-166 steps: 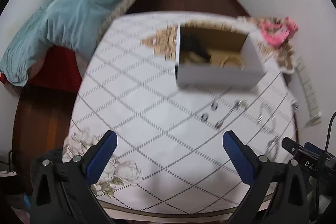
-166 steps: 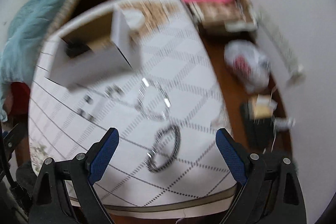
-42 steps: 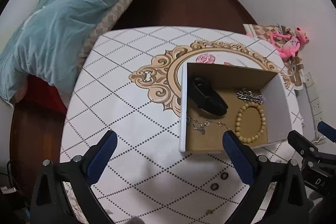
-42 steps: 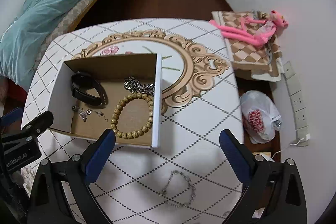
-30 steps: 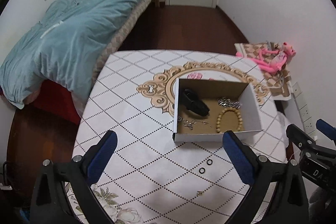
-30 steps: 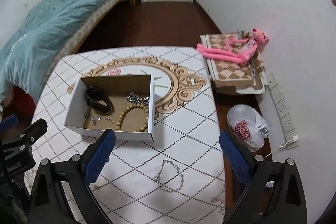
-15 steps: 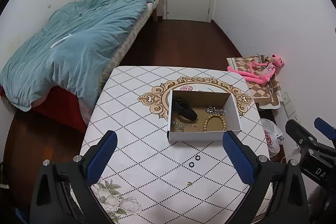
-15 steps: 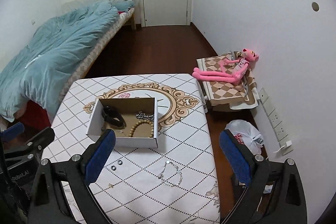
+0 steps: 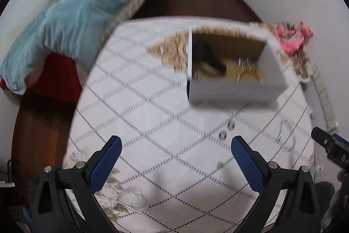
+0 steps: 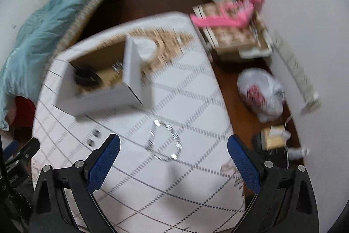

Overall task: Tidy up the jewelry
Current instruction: 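Grasp the small gold earring with the left tool while the right tool grasps the silver link bracelet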

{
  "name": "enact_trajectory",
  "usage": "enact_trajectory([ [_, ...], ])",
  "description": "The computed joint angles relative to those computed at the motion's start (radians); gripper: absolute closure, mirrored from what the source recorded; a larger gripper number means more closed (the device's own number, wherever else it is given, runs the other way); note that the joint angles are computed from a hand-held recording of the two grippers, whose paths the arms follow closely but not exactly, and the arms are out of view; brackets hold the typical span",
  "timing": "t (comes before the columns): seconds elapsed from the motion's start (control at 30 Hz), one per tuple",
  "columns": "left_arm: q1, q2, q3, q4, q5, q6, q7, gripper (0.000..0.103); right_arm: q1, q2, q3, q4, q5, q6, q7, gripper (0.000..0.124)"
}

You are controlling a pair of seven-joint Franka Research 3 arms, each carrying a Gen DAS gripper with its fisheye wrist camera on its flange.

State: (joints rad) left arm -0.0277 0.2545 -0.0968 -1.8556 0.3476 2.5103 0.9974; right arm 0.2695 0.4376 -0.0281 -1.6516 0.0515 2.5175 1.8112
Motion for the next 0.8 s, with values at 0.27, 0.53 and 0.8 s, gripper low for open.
enact_trajectory([
  [0.27, 0.016, 0.044, -0.056, -0.054, -0.156, 0.038, 0.157, 0.006, -0.004, 0.022, -0.021, -0.071, -0.005, 0.032, 0.039, 0.031],
  [0.53, -0.027, 0.072, -0.043, -0.06, -0.12, 0.083, 0.168, 0.05, -0.009, 0.025, -0.032, -0.077, -0.021, 0.042, 0.057, 0.032],
  [0.8, -0.026, 0.073, -0.05, -0.069, -0.117, 0.137, 0.194, 0.089, -0.011, 0.024, -0.034, -0.079, -0.037, 0.043, 0.065, 0.032],
])
